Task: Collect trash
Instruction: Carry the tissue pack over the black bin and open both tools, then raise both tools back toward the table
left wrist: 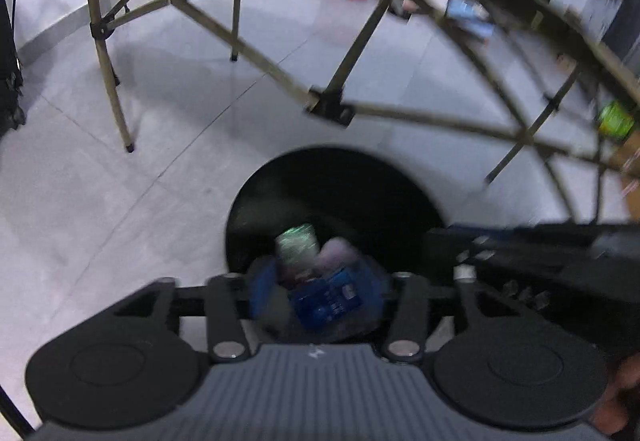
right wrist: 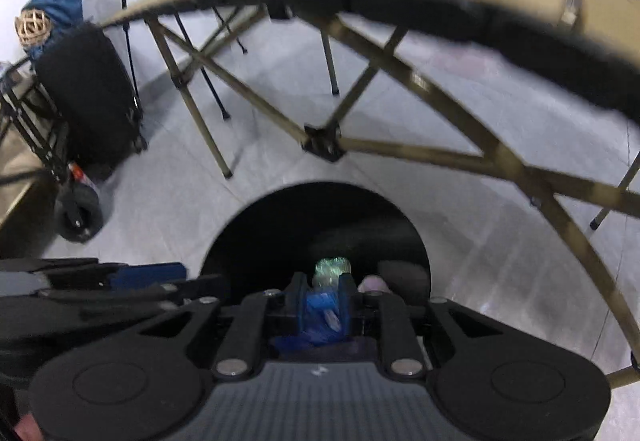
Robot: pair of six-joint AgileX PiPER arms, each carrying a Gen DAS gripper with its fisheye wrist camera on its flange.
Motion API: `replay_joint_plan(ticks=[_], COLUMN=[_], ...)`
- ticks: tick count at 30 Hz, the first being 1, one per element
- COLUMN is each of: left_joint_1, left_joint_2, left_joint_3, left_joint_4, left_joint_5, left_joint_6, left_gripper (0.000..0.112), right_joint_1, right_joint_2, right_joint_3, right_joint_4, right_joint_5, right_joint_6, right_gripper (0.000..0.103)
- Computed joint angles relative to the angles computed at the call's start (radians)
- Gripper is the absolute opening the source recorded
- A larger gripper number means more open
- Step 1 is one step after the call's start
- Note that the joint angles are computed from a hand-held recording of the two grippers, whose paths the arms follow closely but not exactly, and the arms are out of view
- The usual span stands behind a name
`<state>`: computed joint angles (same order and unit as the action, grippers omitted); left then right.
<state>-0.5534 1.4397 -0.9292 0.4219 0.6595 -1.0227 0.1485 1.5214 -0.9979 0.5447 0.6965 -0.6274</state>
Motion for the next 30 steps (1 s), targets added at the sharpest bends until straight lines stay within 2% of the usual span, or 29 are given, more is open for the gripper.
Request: replay_joint_plan(ticks=[2, 6, 10, 17, 18, 21, 24, 28, 30], left_joint_1=[-0.015, -0.013, -0.013, -0.040, -0.043, -0.064, -0.134, -0.263, -0.307], left_joint_2=[0.017, 0.029, 0.032, 0.023, 0.020, -0.026, -0.135, -0.300, -0.318], left_joint_3=[0.008, 0.009, -0.003, -0.031, -0.036, -0.054, -0.056, -0.034, -0.068], left_joint_4=[0.023, -0.001, 0.003, 0.023, 0.020, 0.018, 0.096, 0.271, 0.420], left_joint_5=[0.017, 0.052, 0.069, 0.118, 0.130, 0.163, 0.175, 0.130, 0.128], left_joint_6=[0.005, 0.038, 0.045, 0.024, 0.022, 0.027, 0.025, -0.056, -0.177], left_gripper=[0.056, 0.064, 0.070, 0.076, 0.079, 0.080, 0.080, 0.081, 0.083], right_joint_1=[0.000, 0.011, 0.025, 0.013, 0.012, -0.011, -0.097, -0.341, -0.442], right_joint_2=[0.007, 0.007, 0.007, -0.019, -0.032, -0.087, -0.175, -0.249, -0.251], right_joint_3=[-0.006, -0.017, -0.021, -0.012, -0.007, 0.004, -0.004, -0.078, -0.137], right_joint_4=[-0.019, -0.045, -0.058, -0.045, -0.043, -0.001, 0.123, 0.409, 0.518], right_joint_5=[0.008, 0.034, 0.025, 0.018, 0.016, 0.024, 0.120, 0.404, 0.469], right_joint_6=[0.001, 0.004, 0.017, -0.003, -0.010, -0.059, -0.176, -0.375, -0.411], right_gripper=[0.023, 0.040, 0.047, 0.049, 0.049, 0.049, 0.049, 0.049, 0.050])
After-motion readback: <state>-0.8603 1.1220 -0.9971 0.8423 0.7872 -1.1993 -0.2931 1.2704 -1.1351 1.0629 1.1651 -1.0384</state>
